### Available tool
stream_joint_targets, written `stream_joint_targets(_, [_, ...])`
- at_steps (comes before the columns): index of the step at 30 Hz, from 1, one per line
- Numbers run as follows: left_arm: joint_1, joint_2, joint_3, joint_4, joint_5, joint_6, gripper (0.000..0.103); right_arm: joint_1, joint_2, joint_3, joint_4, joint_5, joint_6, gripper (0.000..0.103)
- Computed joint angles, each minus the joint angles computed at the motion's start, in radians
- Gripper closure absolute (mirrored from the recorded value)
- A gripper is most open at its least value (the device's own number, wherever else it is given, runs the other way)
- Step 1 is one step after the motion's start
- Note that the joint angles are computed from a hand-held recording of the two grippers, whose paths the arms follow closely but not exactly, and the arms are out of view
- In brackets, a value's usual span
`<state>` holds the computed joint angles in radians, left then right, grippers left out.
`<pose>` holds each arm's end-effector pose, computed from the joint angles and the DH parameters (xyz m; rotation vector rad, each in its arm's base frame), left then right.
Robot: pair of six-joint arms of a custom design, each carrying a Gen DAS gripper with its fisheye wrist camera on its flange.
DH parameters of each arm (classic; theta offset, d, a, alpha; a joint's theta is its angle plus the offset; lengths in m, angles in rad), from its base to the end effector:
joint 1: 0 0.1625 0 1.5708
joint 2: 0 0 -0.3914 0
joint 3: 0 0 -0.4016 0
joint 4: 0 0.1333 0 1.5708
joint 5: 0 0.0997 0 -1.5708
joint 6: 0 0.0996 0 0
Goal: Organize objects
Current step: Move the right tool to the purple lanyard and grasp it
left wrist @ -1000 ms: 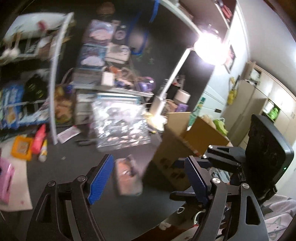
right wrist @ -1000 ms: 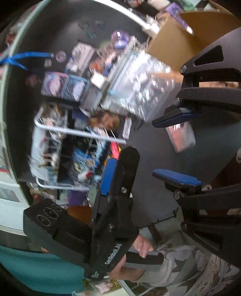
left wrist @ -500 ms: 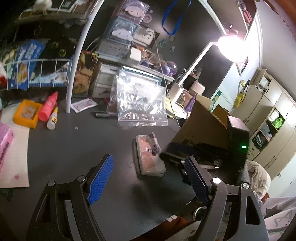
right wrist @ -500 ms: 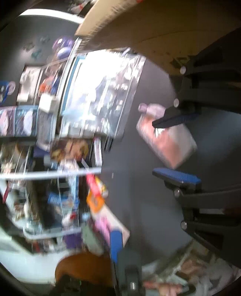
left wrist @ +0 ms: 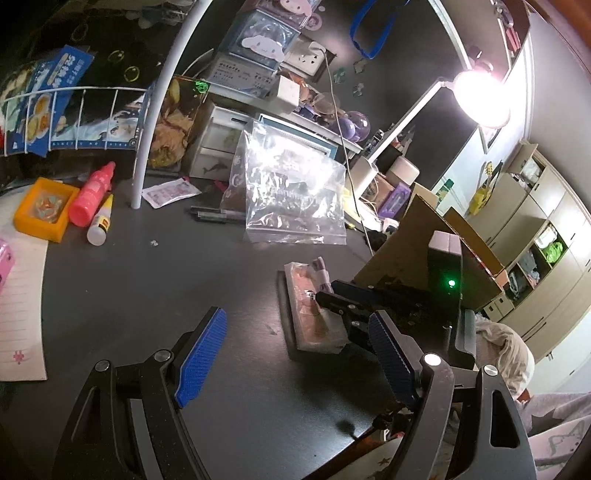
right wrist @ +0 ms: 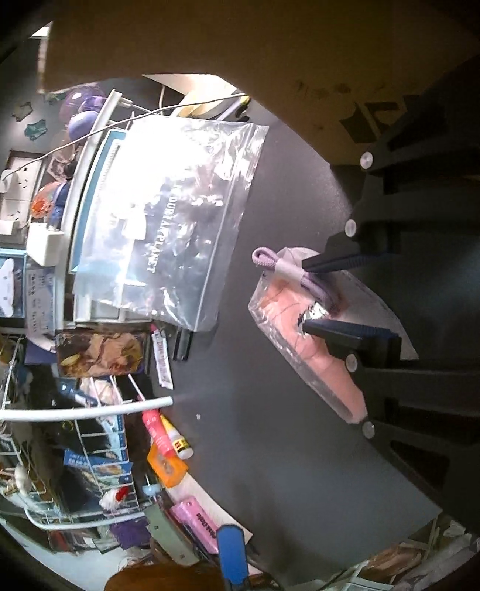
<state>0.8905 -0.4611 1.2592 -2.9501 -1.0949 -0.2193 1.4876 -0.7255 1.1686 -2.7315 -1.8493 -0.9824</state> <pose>-0.3407 -0.7055 0.0298 0.4390 2.7536 -1.0423 0.0396 -0.7998 0.2434 0.9587 -2.2860 0.6235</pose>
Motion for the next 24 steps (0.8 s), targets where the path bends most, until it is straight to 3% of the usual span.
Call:
stream_joint_targets(6, [0.002,0.002,-0.004,0.005,0.002,-0.006,0.026,-0.002,0.028,-0.040,0.019,-0.020,0.013,0.080])
stream_joint_targets(13, [-0.003,0.005,-0.006,0.009,0.001,-0.005,0.026,-0.002,0.026,-0.037,0.018,-0.021,-0.006,0.088])
stream_joint_targets(19, [-0.008,0.009,-0.012,0.009,0.000,-0.011,0.026,-0.006,-0.034,0.031,0.043,0.055,-0.028,0.088])
stream_joint_targets(24, [-0.010,0.016,-0.021,0.005,-0.020,-0.011,0.027,-0.004,-0.118,0.106,0.137,0.178,-0.074,0.088])
